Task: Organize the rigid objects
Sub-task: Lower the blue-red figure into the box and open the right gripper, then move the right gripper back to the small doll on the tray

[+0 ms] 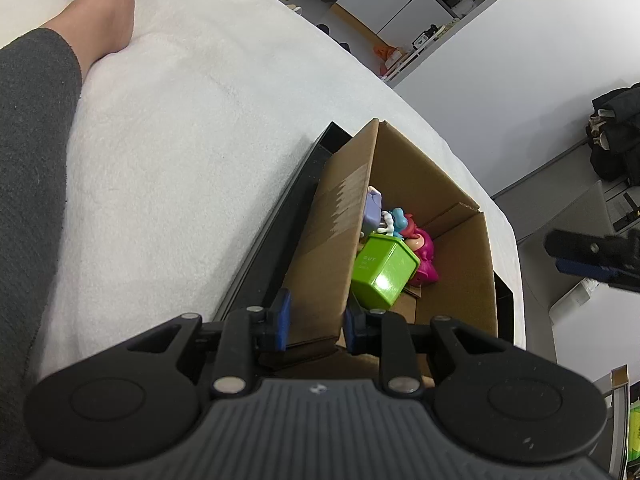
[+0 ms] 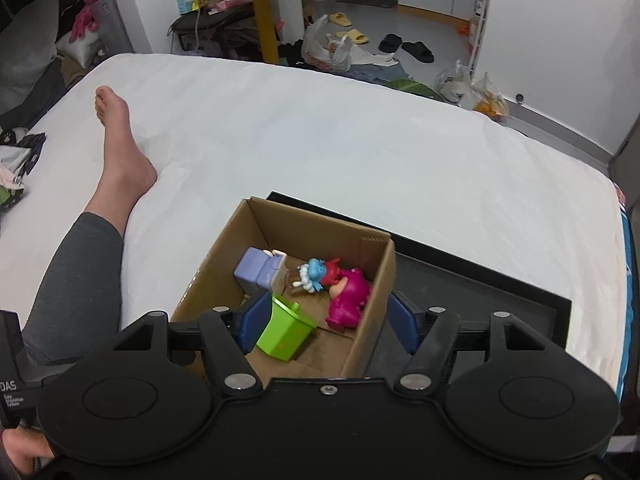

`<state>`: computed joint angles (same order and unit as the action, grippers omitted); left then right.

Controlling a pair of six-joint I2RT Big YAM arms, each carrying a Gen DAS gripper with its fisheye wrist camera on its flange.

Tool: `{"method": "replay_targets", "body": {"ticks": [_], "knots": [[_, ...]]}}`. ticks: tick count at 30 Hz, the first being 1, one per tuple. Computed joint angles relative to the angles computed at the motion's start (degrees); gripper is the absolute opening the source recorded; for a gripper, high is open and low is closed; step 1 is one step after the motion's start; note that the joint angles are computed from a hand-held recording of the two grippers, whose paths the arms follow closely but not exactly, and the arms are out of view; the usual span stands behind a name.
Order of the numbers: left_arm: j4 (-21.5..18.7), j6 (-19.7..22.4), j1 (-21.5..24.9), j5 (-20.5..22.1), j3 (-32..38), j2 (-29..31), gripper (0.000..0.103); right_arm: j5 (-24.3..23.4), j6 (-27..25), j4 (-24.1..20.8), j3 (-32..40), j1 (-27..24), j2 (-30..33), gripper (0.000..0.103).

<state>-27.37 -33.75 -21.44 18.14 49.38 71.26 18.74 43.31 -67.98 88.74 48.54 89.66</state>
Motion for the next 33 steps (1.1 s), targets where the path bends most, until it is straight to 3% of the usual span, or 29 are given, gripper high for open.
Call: {"method": "replay_targets", "body": {"ticks": [4,13,19,33], "knots": [[-0.03,-0.06,-0.04,-0.05,0.06,0.06,0.025,0.81,1.99,0.06,-1.78,0.50,-1.75,0.077],[-0.07,0.16,0.03,0.10,0.12,0.14,0.025,3.31,10.53,-2.93,-5.96,1.85,-5.76,0.086],[-0.13,0.81,-0.04,0.05,0.29,0.19,0.025,5.62,17.85,-6.36,-8.66,3.48,-7.44,0.088],[-0.42,2.46,-0.51,-0.46,0.63,0.56,0.025,7.92,34.32,-7.12,-15.86,8.57,-12.54,0.088]]}}
